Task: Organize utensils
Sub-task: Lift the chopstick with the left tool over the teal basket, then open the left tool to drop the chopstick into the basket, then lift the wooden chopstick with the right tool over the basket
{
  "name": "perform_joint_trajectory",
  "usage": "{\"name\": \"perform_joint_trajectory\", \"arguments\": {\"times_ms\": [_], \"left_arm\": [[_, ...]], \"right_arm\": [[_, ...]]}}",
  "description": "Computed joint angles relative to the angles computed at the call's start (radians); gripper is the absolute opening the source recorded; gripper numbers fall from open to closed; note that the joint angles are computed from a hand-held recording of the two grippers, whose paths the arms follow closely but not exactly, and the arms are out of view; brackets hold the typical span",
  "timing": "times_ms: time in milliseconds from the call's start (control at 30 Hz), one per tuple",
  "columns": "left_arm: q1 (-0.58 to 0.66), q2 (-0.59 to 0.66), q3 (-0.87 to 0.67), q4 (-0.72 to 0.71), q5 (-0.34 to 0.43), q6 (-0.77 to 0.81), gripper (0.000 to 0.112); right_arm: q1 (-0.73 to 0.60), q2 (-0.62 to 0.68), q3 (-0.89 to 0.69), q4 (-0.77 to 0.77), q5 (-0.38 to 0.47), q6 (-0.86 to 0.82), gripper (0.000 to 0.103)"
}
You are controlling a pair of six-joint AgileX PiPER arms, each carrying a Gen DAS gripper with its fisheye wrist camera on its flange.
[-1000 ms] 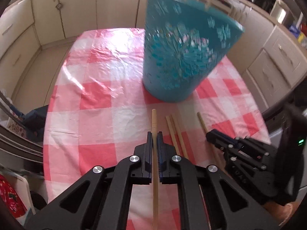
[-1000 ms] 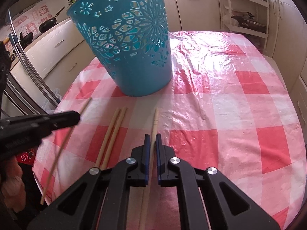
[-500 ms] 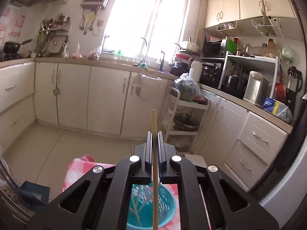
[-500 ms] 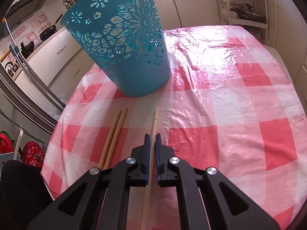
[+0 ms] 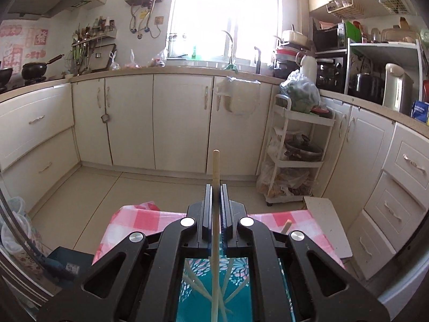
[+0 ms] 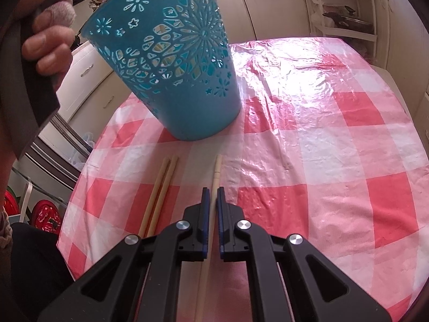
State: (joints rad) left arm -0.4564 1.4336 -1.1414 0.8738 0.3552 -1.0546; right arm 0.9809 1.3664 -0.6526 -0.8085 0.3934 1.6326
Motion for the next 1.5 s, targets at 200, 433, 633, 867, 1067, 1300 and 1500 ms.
{"name": "perform_joint_trajectory", "arguments": {"times_ms": [200, 433, 633, 867, 1067, 1300, 1500], "left_arm": [[0.019, -0.068, 0.103, -0.101, 0.025, 0.114, 0.007], [0.189, -0.208, 0.18, -0.53, 0.003, 0.522, 0.016], [0.352, -0.289, 0.225, -0.912, 0.044, 0.901, 0.025], [0.439, -0.351, 0.323, -1.01, 0.102, 1.032, 0.041], [0.437, -0.433, 0.395, -0.891, 0.076, 0.952, 0.067], [0.476, -0.334, 0.359, -1.049, 0.158, 1.076, 0.067], [0.503, -0.304, 0.355, -1.165, 0.197, 1.187, 0.07]], "right_arm": [[0.002, 0.002, -0.002, -0.007, 0.006, 0.004, 0.005], [0.057, 0.026, -0.025, -0.078, 0.08, 0.073, 0.005], [0.065, 0.031, -0.025, -0.098, 0.089, 0.092, 0.006], [0.058, 0.02, -0.023, -0.056, 0.078, 0.049, 0.006], [0.099, 0.043, -0.052, -0.07, 0.139, 0.039, 0.011], [0.167, 0.1, -0.109, -0.093, 0.252, 0.023, 0.015], [0.183, 0.129, -0.14, -0.088, 0.305, 0.013, 0.013]]}}
